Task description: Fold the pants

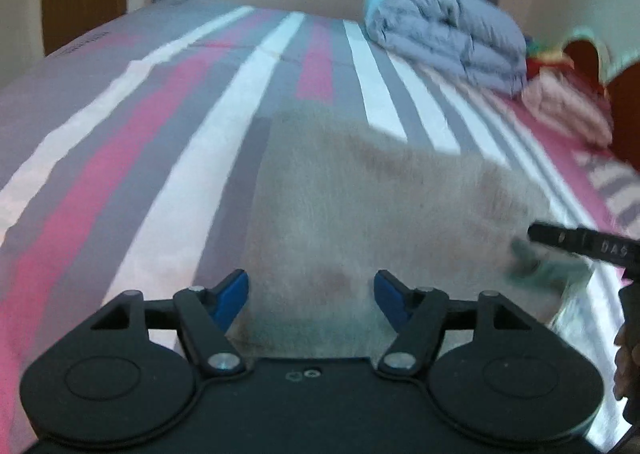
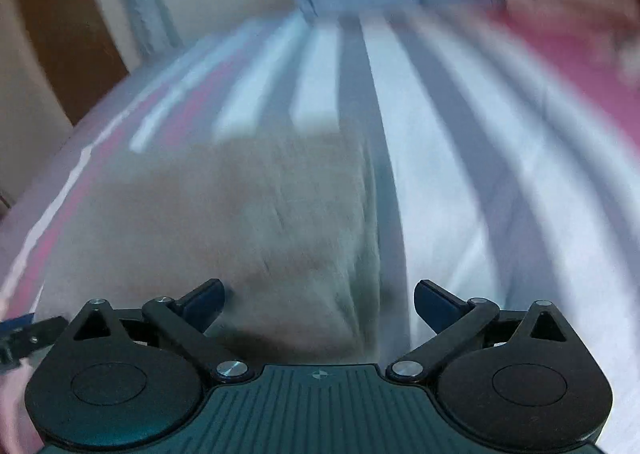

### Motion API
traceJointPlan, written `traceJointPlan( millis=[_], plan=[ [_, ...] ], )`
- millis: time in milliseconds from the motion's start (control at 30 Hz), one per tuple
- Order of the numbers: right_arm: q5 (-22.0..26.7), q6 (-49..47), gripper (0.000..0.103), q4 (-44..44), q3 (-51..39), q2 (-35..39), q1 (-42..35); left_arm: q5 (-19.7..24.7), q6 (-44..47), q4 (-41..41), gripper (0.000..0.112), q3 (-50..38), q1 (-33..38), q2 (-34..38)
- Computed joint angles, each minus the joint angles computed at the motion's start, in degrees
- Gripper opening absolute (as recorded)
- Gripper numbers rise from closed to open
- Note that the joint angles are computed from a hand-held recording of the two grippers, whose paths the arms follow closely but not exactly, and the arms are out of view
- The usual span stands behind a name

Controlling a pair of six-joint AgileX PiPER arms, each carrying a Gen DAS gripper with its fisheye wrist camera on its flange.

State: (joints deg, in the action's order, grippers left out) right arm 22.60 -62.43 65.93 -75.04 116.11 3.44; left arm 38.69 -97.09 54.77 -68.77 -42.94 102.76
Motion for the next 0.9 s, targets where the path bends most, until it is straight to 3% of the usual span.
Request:
traceJointPlan(
  millis=[67,133,200,267,367,433,467,533,567,667,767,833,900],
  plan=[
    [-2.78,-9.31,0.101,7.7,1.35,-3.35,1.63,-0.25,-1.42,1.56,0.061,-0.35,-0.01,-0.16],
    [-1.77,-9.68,0.101,8.88,-2.91,-2.57,3.21,-0.66,0.99,0.79,0.061,-2.01,0.16,1.24],
    [4.39,-0.89,0.101,1.97,-10.89,1.91,4.16,-1.54,4.41,-1.83,0.061,-3.69,0.56,3.71],
    [9.72,10.56,0.101,-7.48,-20.6,8.67,5.05,0.27,7.11,-2.97,0.064,-4.97,0.11,6.36],
    [11.46,27.7,0.098,-23.24,-32.34,17.86,5.38,-0.45,3.8,-0.04,0.069,-2.5,-0.5,5.86],
    [7.96,34.14,0.099,-29.99,-31.85,18.93,5.18,-0.53,5.69,-2.62,0.066,-2.8,0.22,4.94],
    [8.4,35.16,0.099,-29.92,-32.2,19.49,4.27,-0.68,5.48,-3.2,0.065,-2.78,0.55,4.3],
    [9.79,30.33,0.099,-22.92,-29.6,16.96,1.56,-1.07,4.67,-3.46,0.067,-2.67,1.03,3.18],
    [7.8,24.6,0.099,-19.04,-24.93,13.34,1.53,-0.77,4.74,-3.84,0.068,-2.74,1.04,2.85],
    [-0.64,7.41,0.099,-9.63,-9.81,3.4,3.21,-0.17,4.44,-5.41,0.076,-2.92,0.47,2.75],
    [-14.11,-9.23,0.099,-2.74,4.56,-0.83,7.53,2.83,5.92,-7.16,0.076,-4.12,-1.11,3.48],
    [-13.86,-12.72,0.099,4.71,5.97,1.41,6.86,4.96,5.87,-7.51,0.076,-4.15,-2.57,2.32],
    [-8.33,-8.73,0.099,7.5,6.95,0.92,2.92,6.96,6.09,-8.0,0.08,-3.93,-4.01,0.23]
  ],
)
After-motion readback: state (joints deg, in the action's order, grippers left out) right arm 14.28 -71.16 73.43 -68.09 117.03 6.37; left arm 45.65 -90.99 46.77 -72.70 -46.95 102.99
